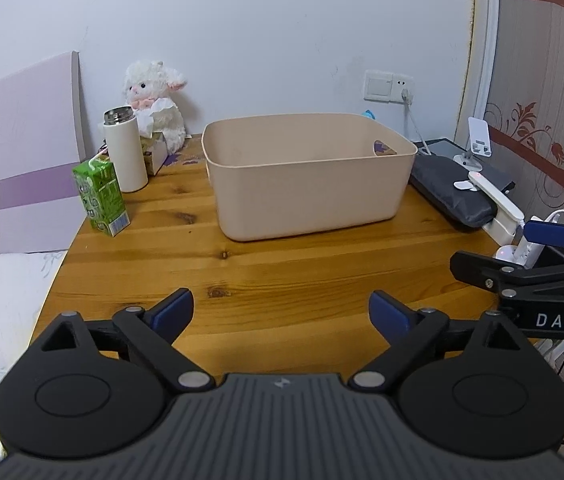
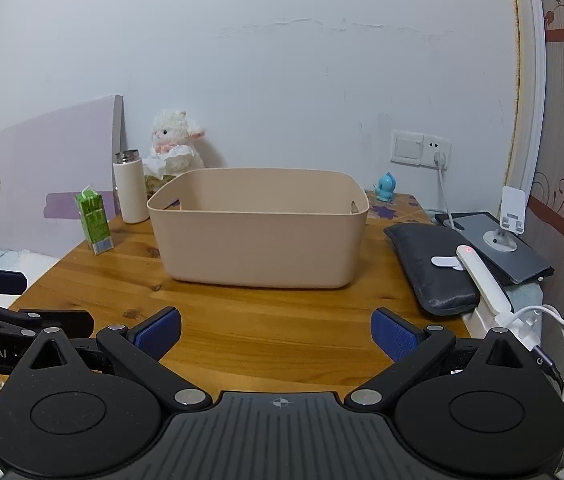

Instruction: Organize objects

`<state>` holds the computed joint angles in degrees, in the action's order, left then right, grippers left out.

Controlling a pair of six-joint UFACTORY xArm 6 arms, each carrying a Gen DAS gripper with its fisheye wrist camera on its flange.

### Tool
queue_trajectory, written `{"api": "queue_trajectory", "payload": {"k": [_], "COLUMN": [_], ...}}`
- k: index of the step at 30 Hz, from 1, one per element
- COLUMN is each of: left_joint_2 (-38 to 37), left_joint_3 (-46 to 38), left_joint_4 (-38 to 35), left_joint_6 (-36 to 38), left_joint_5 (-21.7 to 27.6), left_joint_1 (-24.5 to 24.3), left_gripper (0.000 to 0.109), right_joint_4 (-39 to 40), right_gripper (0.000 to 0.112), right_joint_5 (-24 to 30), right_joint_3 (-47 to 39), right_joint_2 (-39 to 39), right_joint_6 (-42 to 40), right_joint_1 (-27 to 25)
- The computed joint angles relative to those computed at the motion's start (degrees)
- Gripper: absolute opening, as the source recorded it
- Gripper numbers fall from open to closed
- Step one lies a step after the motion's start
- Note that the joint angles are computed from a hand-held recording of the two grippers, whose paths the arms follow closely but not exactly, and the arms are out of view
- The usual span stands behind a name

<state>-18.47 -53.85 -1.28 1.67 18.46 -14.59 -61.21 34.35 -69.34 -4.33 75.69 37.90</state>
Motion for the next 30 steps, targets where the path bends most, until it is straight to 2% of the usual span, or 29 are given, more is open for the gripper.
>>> {"api": "queue_trajectory", "payload": {"k": [7,13,20,28,30], "left_joint_2": [-0.26,-0.09,1.4,2.87,3.13], "left_joint_3": [0.29,0.33,-0.74,-1.79,-1.89], "left_joint_4": [1.58,-0.22,1.04,-2.03,-0.92], "left_joint_6": [-0.99,-0.46,-1.56,1.86,1.02], "left_joint_5": [-0.02,-0.69,-0.19,0.05,-0.32], "left_joint_1": [0.42,0.48,0.73,0.33,0.36], "left_gripper": [0.095,0.095,0.095,0.095,0.095], "right_joint_4": [0.57,1.05,1.74,2.77,2.88], "right_gripper": [0.103,0.103,0.103,0.103,0.103], "right_joint_5": [-0.23,0.4,0.31,0.13,0.14], "right_joint_3": [1.51,1.43,1.52,0.5,0.15], "right_joint_2": [-0.74,-0.49,-0.31,0.88,1.22], "right_joint_6": [1.74,0.4,-0.05,-1.54,-1.8], "right_joint_1": [-0.66,-0.95,-1.65,-1.85,-1.99]}}
